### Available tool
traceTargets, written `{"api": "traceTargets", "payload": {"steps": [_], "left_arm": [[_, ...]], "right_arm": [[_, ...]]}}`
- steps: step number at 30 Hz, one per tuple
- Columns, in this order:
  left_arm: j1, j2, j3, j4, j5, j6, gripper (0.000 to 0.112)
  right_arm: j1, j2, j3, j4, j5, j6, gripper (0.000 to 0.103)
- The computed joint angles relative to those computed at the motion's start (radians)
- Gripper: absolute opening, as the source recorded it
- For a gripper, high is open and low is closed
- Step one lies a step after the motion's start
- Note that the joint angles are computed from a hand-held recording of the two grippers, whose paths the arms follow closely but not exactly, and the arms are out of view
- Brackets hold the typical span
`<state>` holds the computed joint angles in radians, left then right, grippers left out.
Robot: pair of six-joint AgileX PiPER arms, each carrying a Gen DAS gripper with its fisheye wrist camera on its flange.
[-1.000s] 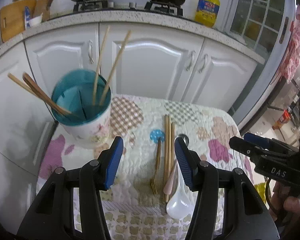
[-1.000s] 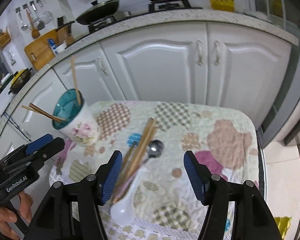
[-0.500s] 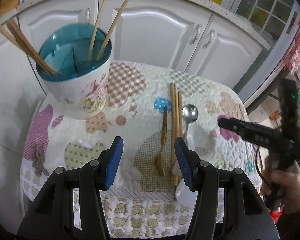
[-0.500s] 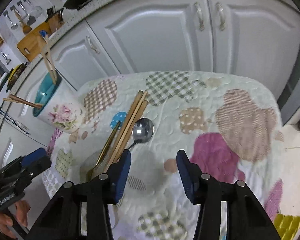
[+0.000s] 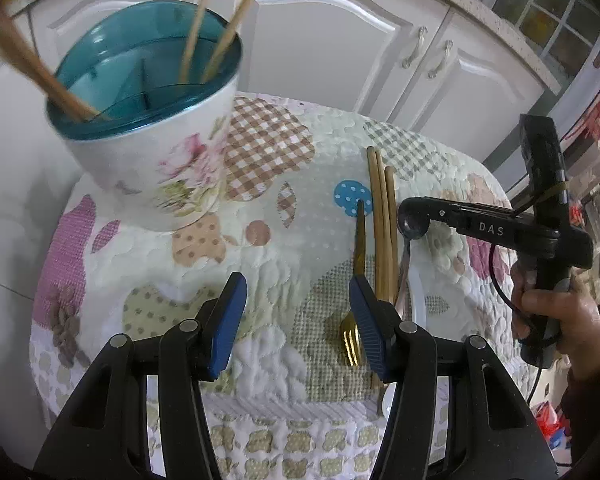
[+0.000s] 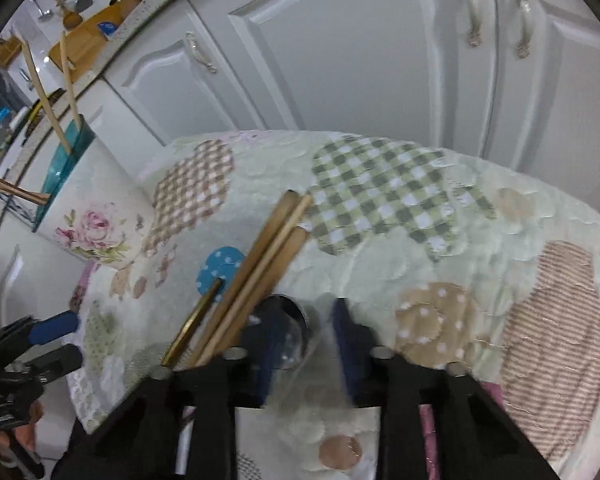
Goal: Organize utensils
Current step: 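Grasp the metal spoon with the right gripper while the left gripper grasps the gold fork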
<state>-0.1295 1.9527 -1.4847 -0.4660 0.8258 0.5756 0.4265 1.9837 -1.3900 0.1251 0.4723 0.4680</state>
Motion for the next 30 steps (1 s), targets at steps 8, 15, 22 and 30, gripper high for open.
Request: {"api": "traceTargets", "payload": {"steps": [8, 15, 22, 30], "left_arm": [[-0.060, 0.083, -0.107, 0.053, 0.029, -0.049, 0.053], [-0.116, 0.181, -0.246, 0.096, 0.095, -0.080, 0.053], [-0.152, 0.257, -0.358, 0.144, 0.134, -0.118, 0.048], [-0.196, 0.340, -0.470, 0.220, 0.174, -0.153, 0.029]], "right_arm": [[0.017, -0.132, 0.199, 0.085, -0.098, -0.034, 0.004], [0.032, -0.305, 0.435, 0.259, -0.180, -0.109, 0.004], [0.018, -0.315, 0.473, 0.322, -0.176, -0.120, 0.004], [0.013, -0.274, 0.450, 0.386, -0.184, -0.159, 0.008]]}}
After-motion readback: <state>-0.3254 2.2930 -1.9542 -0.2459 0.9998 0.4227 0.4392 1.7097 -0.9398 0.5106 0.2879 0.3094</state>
